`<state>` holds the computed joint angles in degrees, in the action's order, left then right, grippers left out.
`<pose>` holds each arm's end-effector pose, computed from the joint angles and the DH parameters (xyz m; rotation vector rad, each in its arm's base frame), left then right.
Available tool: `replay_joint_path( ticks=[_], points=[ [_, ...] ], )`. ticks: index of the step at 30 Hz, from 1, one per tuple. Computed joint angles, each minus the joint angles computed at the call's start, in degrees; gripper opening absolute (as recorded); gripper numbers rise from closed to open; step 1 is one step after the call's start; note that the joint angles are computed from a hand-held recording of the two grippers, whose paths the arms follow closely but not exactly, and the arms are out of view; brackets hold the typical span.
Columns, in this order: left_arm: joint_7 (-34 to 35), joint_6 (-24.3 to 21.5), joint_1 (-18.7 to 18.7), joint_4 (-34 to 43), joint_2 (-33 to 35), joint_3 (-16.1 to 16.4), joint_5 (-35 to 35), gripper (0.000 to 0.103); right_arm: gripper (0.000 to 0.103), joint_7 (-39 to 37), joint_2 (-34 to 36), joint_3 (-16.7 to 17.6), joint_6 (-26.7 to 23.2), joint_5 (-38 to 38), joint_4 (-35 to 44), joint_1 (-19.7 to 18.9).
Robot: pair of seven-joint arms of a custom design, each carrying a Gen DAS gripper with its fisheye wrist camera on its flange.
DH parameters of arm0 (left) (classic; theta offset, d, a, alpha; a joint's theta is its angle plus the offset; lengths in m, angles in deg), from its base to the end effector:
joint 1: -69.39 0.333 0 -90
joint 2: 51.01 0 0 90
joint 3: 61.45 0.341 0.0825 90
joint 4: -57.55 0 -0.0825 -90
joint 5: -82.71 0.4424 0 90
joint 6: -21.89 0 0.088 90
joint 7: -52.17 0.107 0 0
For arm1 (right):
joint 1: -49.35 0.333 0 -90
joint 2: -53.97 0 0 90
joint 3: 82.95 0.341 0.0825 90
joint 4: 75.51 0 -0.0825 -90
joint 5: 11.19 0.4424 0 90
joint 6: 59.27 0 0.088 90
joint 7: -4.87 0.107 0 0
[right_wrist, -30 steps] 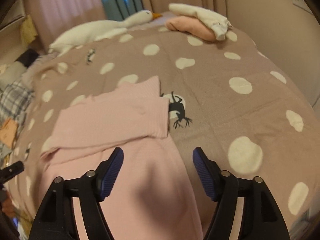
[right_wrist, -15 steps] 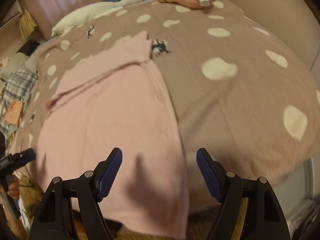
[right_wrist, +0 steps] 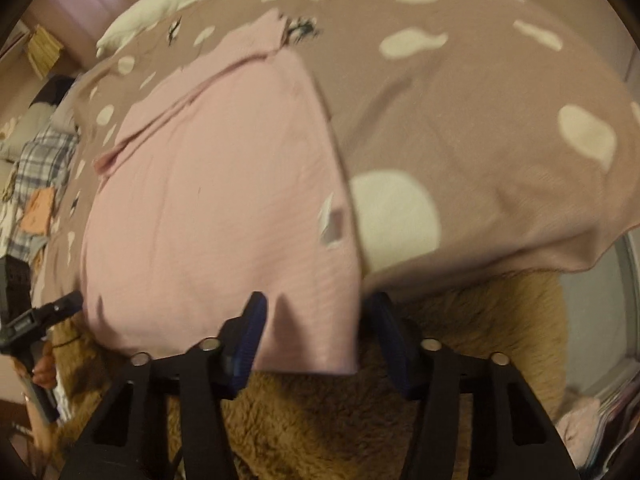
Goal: Fold small clothes
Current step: 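Move both tools to the folded shirt edge and close on it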
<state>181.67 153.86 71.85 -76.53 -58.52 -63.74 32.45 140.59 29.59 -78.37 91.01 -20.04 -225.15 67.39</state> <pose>0.5439 -0.0144 0.3921 1.8638 -2.0788 0.9280 0.4309 0.1833 0.4289 -1.6345 2.1835 -0.3013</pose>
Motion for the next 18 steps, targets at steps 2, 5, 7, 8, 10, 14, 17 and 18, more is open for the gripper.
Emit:
replay_joint_path(
  ticks=[2,5,7,8,10,14,17,18],
  points=[
    [-2.1,0.4,0.2,0.2,0.3,-0.2,1.5,0.047,0.028,-1.2,0.8,-0.1,-1.4,0.3,1.0,0.6],
    [-4.8,2.8,0.3,-0.2,0.3,-0.6,4.6,0.007,0.010,-4.0,0.7,-0.2,-0.6,0.7,1.8,1.7],
    [-5.4,2.1,0.3,0.1,0.5,-0.2,3.6,0.007,0.008,-6.1,-0.2,-1.0,1.6,1.9,1.4,2.7],
    [-5.5,1.6,0.4,0.2,0.4,0.0,3.2,0.007,0.008,-7.3,-0.3,-1.6,2.8,2.9,1.5,3.2],
    [-4.5,-0.6,0.6,1.0,0.3,0.7,0.6,0.006,0.008,-10.0,-0.3,-3.1,6.0,5.1,1.7,4.4],
    [-2.7,-5.2,1.4,3.8,1.2,1.7,-5.7,0.006,0.008,-16.5,0.9,-7.7,14.1,12.4,2.4,8.2],
    [-3.8,-6.7,2.2,7.0,3.4,1.6,-8.2,0.006,0.008,-19.9,3.8,-9.8,19.3,16.7,4.4,9.7],
    [-4.4,-6.4,2.4,8.1,4.3,1.4,-8.7,0.007,0.008,-20.7,5.0,-10.5,21.1,17.9,5.1,9.9]
  ],
)
